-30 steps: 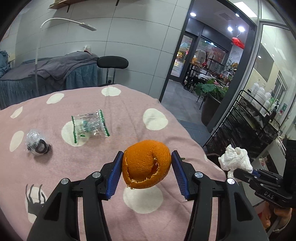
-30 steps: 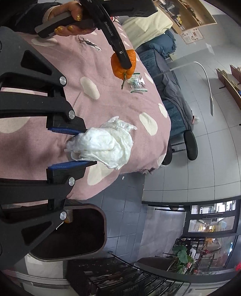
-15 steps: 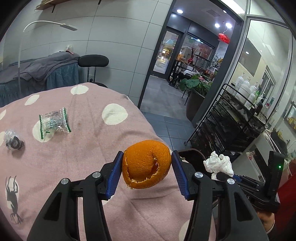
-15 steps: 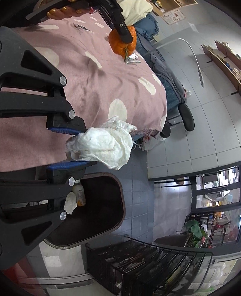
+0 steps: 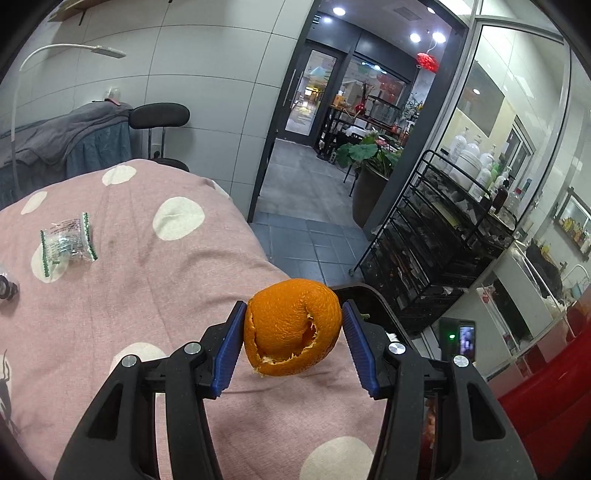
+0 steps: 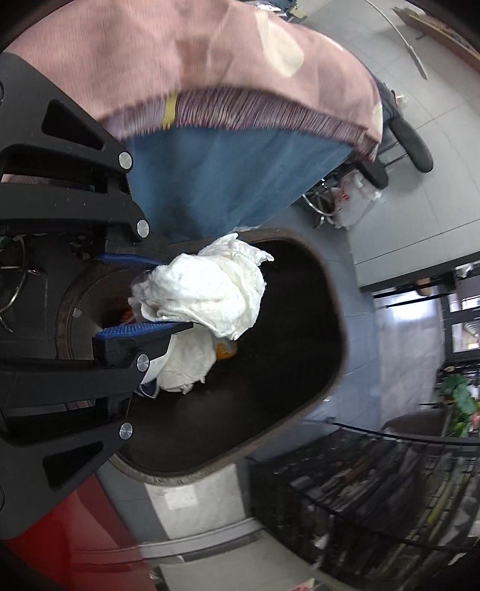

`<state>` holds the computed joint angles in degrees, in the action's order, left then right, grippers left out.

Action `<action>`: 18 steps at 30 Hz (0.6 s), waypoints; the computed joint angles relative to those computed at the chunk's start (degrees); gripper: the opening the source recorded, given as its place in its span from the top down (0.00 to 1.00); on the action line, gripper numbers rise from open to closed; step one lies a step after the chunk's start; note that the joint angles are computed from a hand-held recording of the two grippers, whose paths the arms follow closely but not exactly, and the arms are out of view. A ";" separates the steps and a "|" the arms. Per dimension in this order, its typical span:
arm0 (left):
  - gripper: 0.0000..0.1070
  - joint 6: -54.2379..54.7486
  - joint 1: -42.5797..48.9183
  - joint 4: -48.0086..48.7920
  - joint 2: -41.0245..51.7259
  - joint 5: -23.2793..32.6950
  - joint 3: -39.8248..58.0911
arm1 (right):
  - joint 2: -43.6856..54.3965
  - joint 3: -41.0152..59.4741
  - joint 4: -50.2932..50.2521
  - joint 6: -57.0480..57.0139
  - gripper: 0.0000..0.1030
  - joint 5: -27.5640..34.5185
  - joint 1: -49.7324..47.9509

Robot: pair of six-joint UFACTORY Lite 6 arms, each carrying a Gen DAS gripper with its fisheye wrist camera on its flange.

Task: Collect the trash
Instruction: 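Carry the orange peel and white tissue over the brown bin with both tools, then open the right tool dropping the tissue while the left tool drops the peel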

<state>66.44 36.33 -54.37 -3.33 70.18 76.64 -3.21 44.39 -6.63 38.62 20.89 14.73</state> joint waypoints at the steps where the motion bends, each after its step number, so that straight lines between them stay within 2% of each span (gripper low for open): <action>1: 0.52 -0.09 -0.29 0.13 -0.24 -0.14 -0.35 | 1.57 0.09 -1.44 1.34 0.75 -0.71 -0.07; 3: 0.52 -0.55 -1.26 0.42 -0.58 -0.51 -0.70 | 4.17 0.40 -6.92 7.00 0.74 -1.41 0.03; 5: 0.52 -1.00 -2.39 0.77 -0.94 -0.99 -0.89 | 6.50 0.97 -8.36 8.36 0.74 -2.24 -0.87; 8: 0.52 -1.50 -3.93 1.39 -1.39 -1.78 -1.31 | 9.58 2.52 -17.97 17.82 0.74 -1.46 -0.84; 11: 0.52 -2.12 -5.56 2.03 -1.90 -2.22 -2.00 | 11.37 2.51 -15.02 16.11 0.59 -3.17 -3.13; 13: 0.52 -2.25 -6.72 2.51 -2.53 -2.87 -2.63 | 10.30 1.26 -15.12 16.81 0.44 -4.19 -3.35; 15: 0.52 -2.60 -8.03 3.00 -2.93 -3.70 -3.06 | 8.95 0.45 -17.15 19.30 0.36 -3.97 -2.62; 18: 0.52 -3.44 -9.76 3.61 -2.95 -4.21 -3.23 | 6.23 -0.14 -15.65 18.95 0.34 -2.31 -1.38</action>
